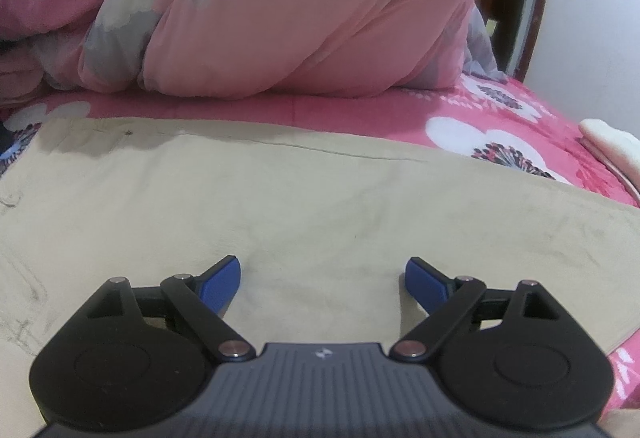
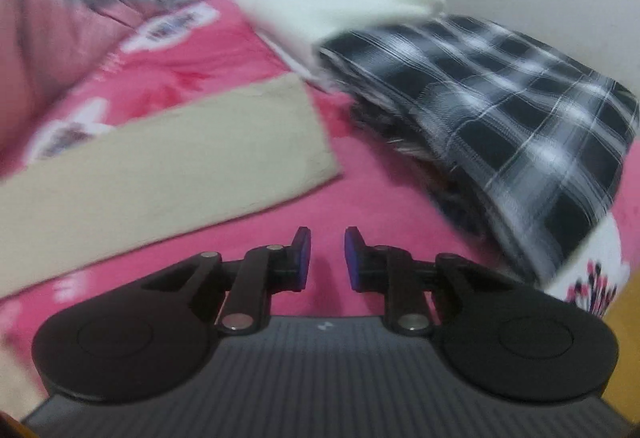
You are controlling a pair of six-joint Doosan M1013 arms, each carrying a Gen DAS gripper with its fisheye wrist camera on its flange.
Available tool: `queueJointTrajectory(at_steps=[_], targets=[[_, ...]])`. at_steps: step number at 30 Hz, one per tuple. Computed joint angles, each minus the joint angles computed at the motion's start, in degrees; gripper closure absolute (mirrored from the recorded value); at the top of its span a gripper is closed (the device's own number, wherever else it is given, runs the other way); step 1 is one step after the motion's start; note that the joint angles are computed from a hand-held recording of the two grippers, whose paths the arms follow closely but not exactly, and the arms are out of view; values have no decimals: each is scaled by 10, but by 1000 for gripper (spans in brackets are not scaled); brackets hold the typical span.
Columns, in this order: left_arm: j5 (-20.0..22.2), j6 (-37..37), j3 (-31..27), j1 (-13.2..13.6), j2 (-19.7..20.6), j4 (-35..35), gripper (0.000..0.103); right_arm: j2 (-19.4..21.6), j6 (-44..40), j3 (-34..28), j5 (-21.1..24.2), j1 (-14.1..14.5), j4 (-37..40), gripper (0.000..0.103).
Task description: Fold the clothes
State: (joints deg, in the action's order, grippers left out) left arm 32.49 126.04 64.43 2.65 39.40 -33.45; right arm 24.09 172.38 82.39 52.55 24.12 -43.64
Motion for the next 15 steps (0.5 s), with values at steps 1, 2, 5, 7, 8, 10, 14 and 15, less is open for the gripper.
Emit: queueJointTrajectory(at_steps=[1, 2, 5, 7, 8, 10, 14, 15], targets=[[1, -2, 2, 1, -4, 4, 12, -5, 5, 1, -10, 7, -5, 85], [3, 5, 6, 2, -9, -3, 12, -8, 1, -1, -24, 14, -10, 83], [-2, 37, 36, 8, -37, -15, 11, -7, -42, -18, -79, 34, -13, 74], [-6, 58, 56, 12, -55, -22, 9, 1, -78, -34, -130, 44, 3, 69], [-8, 72, 69, 14, -67, -25, 9, 6, -97, -40, -156, 47, 17, 65], [-12, 97, 99, 21, -89, -34, 9, 18, -141, -54, -208, 52, 54, 58], [-18, 146, 158, 41, -128, -79, 9, 46, -216, -74, -276, 62, 135, 52], [-17, 146, 168, 46, -136, -79, 9, 52, -227, -78, -284, 65, 150, 52]])
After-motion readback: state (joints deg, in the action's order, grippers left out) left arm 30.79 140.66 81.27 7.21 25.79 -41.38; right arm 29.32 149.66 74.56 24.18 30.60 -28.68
